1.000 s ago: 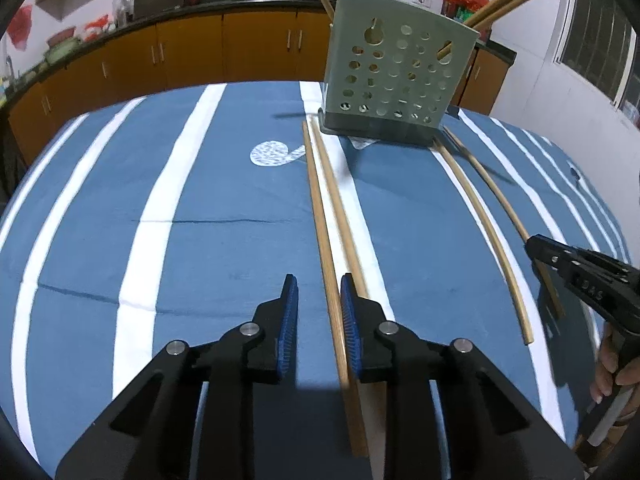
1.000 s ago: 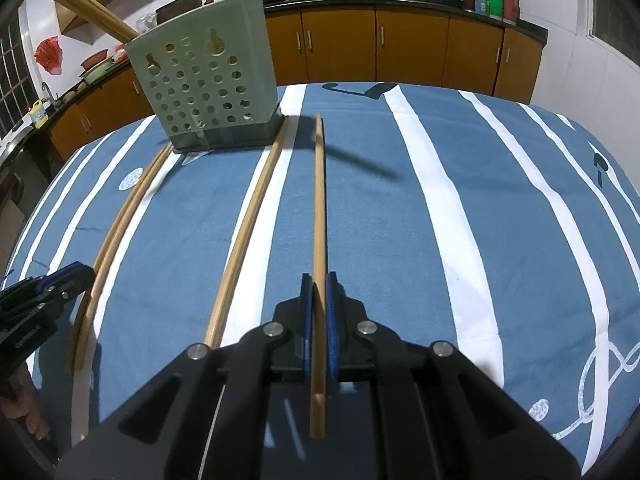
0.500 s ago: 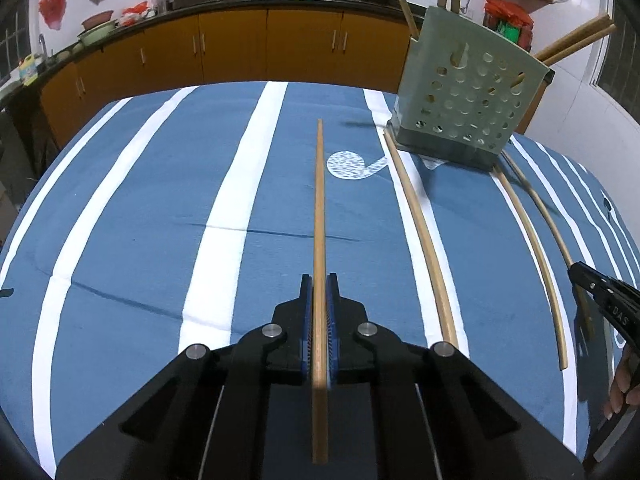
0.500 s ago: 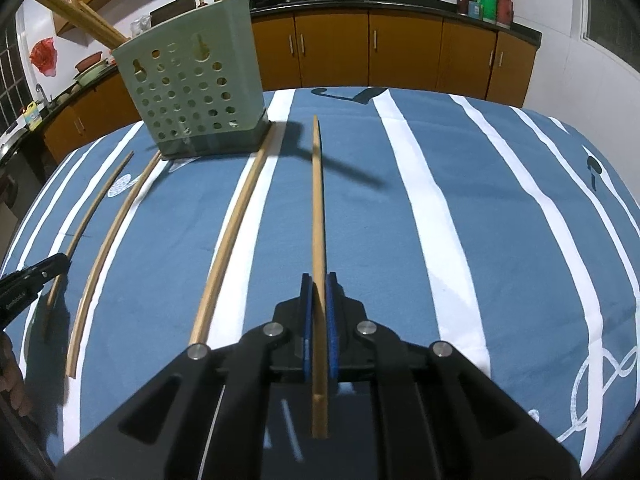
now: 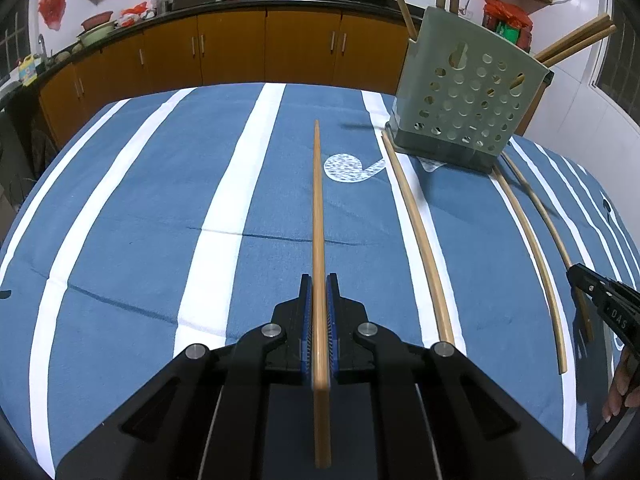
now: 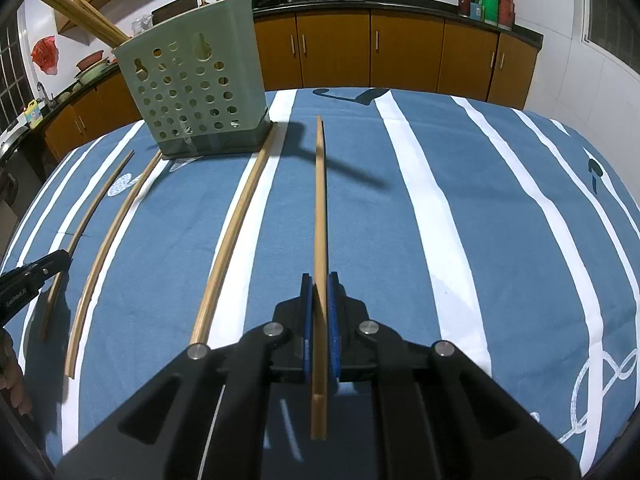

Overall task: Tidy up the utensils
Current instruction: 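Grasp a chopstick with the right tool while the left tool grasps another chopstick, then lift both chopsticks upright and carry them over the green holder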

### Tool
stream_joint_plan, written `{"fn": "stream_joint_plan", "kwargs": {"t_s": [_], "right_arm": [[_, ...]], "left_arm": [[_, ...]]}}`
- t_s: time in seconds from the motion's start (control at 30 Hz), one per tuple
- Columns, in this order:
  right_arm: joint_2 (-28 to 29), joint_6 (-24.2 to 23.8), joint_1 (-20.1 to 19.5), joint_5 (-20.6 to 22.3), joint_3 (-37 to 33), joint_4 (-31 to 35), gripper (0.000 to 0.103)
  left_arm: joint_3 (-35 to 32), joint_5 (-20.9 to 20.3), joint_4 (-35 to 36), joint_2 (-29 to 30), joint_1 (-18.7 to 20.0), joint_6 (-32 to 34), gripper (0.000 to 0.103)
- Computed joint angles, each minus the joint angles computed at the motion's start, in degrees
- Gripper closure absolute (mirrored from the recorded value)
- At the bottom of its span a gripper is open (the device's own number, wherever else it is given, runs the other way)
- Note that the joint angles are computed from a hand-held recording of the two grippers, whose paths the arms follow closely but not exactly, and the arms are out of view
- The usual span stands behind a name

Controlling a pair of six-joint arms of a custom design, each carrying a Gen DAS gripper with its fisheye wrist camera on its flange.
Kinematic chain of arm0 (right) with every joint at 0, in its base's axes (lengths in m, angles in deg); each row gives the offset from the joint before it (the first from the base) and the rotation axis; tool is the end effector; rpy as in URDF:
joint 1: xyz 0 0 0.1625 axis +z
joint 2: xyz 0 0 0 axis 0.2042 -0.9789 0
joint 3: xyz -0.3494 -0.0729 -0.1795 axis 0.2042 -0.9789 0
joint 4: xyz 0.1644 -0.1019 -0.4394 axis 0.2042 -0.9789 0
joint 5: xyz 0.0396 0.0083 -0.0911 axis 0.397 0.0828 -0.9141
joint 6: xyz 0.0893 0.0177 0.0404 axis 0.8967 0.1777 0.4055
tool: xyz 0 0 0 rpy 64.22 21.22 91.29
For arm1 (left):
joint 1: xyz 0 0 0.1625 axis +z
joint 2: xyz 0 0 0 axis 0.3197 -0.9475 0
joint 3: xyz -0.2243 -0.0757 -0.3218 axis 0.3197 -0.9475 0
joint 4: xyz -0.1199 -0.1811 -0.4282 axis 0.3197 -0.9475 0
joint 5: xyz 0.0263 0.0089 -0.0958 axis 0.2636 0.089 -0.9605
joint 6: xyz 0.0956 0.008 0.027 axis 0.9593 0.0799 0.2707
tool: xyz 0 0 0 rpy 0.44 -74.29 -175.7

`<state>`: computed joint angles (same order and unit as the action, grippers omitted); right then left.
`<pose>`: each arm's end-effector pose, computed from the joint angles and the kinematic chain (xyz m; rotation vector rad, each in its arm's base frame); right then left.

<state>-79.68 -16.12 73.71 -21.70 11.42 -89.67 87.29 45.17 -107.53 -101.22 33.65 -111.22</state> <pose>0.0394 -0.7384 0.1910 0.5578 -2.3656 0.7372 -0.2243 -0.6470 0.0591 0.0767 2.2417 -0.9101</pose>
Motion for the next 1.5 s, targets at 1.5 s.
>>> {"fn": "stream_joint_plan", "kwargs": {"t_s": [1.5], "right_arm": [[-2.4, -0.33, 0.39, 3.51, 1.12, -3.17, 0.095]], "left_arm": [[0.51, 0.14, -5.27, -1.2, -1.33, 5.71, 0.095]]}}
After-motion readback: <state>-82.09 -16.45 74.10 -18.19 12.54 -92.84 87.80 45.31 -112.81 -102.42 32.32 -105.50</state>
